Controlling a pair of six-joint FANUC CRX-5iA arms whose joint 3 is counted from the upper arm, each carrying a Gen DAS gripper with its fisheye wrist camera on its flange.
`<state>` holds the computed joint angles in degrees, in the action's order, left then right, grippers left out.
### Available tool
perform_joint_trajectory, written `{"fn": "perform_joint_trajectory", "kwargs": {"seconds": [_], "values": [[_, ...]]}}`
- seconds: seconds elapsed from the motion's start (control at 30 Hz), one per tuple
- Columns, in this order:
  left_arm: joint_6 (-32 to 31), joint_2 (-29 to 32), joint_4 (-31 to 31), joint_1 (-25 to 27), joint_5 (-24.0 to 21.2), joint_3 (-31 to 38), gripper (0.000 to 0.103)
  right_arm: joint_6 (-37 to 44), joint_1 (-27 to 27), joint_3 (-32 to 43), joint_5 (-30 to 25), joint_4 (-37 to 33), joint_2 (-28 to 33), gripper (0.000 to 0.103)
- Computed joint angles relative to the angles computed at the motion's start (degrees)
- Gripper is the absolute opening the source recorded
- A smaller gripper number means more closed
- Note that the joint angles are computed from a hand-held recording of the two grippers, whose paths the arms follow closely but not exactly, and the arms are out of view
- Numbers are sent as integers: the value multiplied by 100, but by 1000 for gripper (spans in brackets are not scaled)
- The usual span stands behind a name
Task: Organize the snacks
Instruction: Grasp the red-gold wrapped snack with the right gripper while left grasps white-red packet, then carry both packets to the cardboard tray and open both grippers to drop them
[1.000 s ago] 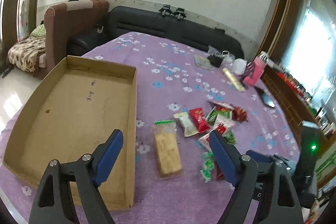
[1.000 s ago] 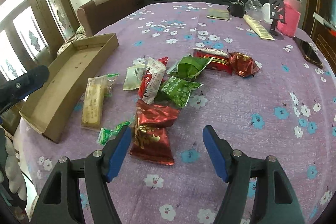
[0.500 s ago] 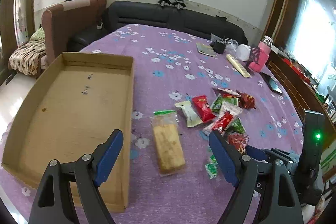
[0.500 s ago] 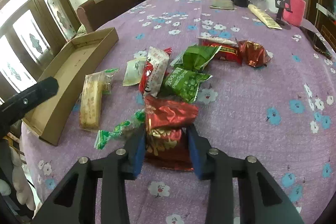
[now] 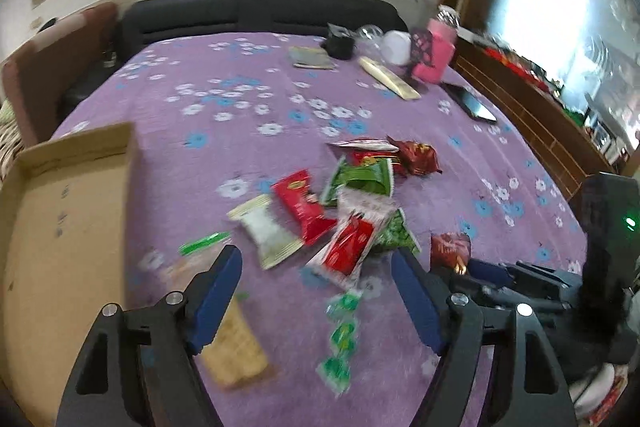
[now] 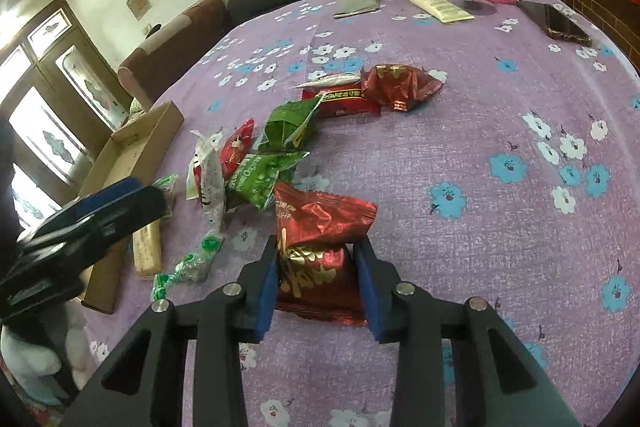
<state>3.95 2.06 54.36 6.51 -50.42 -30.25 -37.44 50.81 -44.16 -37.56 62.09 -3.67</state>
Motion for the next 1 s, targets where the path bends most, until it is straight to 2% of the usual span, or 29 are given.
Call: {"fn": "perform_joint_trajectory", "kwargs": {"seconds": [0.17, 0.23, 0.27, 0.3, 0.37, 0.5, 0.6, 0.87, 1.0], "values": [[-30, 154, -176, -329, 245, 108, 79, -86, -25, -46, 63, 98, -10, 35], [-49, 252, -332, -384, 189, 197, 58, -82, -36, -44, 72, 112, -3, 35], [-8, 340, -440, -382, 35, 294, 36, -81, -28, -39, 63, 110, 3, 35], [80, 412, -559, -391, -68, 381, 27, -83, -30, -37, 64, 117, 7, 35], [20, 376, -499, -395, -46, 316, 23, -70, -32, -30, 58, 120, 18, 35], [5, 290, -291, -288, -168, 213, 22, -65, -31, -21, 41, 140, 36, 35], [-110, 173, -15, -74, -426, 103, 22, -135, -28, -46, 22, 244, 25, 35], [-208, -57, 644, 1061, -1345, -100, 22, -217, 281, 79, -693, 436, 113, 34], [-180, -106, 664, 1566, -1154, -115, 22, 82, 620, 334, -1084, 324, 175, 35]]}}
